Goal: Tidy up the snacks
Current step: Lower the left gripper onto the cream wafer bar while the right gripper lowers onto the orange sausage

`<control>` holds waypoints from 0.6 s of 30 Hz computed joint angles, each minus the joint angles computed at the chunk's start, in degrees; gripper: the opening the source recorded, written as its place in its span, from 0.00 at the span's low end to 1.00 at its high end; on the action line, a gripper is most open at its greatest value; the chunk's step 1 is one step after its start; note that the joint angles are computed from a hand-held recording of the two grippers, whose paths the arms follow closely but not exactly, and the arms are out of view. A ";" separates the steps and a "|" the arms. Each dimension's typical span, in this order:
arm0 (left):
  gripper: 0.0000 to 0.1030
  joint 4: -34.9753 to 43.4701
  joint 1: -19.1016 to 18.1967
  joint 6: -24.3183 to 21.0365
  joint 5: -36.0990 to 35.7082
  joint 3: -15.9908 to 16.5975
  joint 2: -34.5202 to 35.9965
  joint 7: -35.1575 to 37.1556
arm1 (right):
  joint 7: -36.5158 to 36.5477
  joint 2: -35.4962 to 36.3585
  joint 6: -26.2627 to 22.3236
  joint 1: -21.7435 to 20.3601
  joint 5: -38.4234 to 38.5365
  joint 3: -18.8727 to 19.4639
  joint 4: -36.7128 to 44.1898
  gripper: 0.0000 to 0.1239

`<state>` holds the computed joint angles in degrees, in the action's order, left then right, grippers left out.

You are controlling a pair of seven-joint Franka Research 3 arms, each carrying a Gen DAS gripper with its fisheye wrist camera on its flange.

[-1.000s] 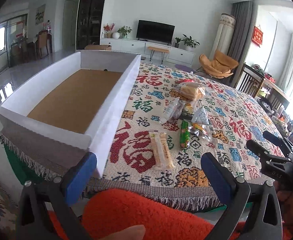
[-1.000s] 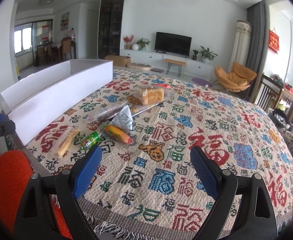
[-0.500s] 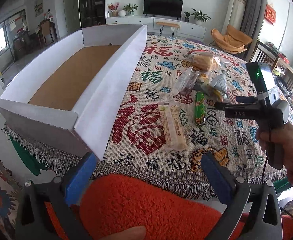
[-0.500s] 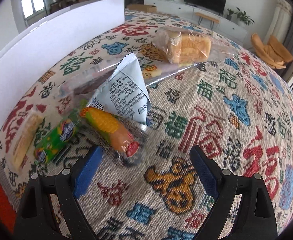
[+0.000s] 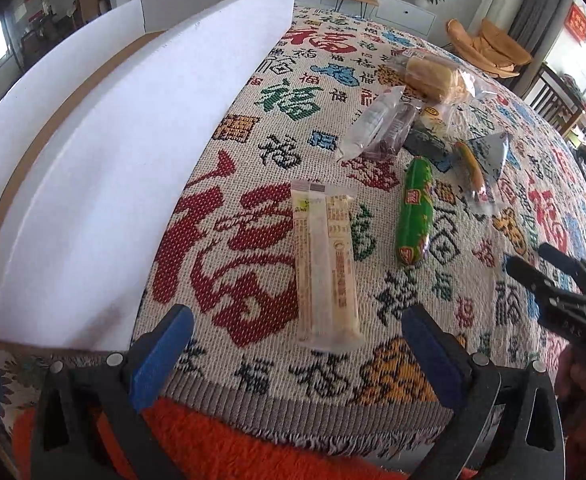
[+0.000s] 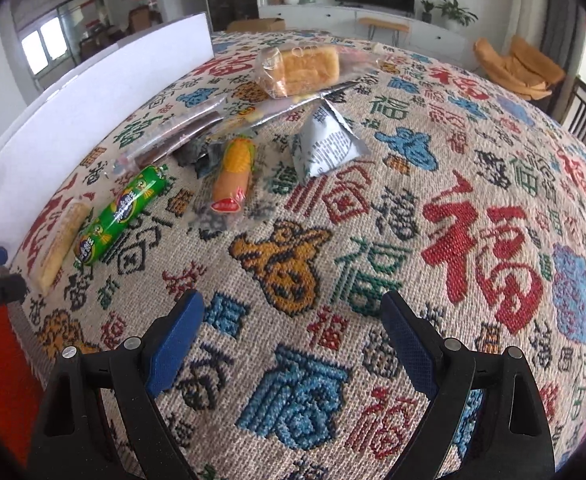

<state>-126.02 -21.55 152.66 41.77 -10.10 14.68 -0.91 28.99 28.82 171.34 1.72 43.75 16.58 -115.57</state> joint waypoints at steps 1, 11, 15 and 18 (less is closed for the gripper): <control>1.00 1.92 0.54 -1.52 -1.87 -0.31 1.64 1.95 | 1.24 0.17 -0.14 -0.11 -0.57 -0.18 -0.14 0.74; 1.00 6.64 0.25 -6.62 -7.33 0.15 5.96 8.81 | 3.13 -1.72 -5.31 1.57 -3.49 -3.02 -0.65 0.73; 0.85 6.40 0.64 -6.89 -9.48 -0.61 5.20 11.78 | 2.93 -0.67 -25.07 -0.07 -1.96 -2.67 9.23 0.71; 0.28 6.38 -0.16 -6.65 -7.36 -0.17 4.05 11.68 | 12.20 5.01 -29.39 7.00 -10.68 -8.29 20.28 0.67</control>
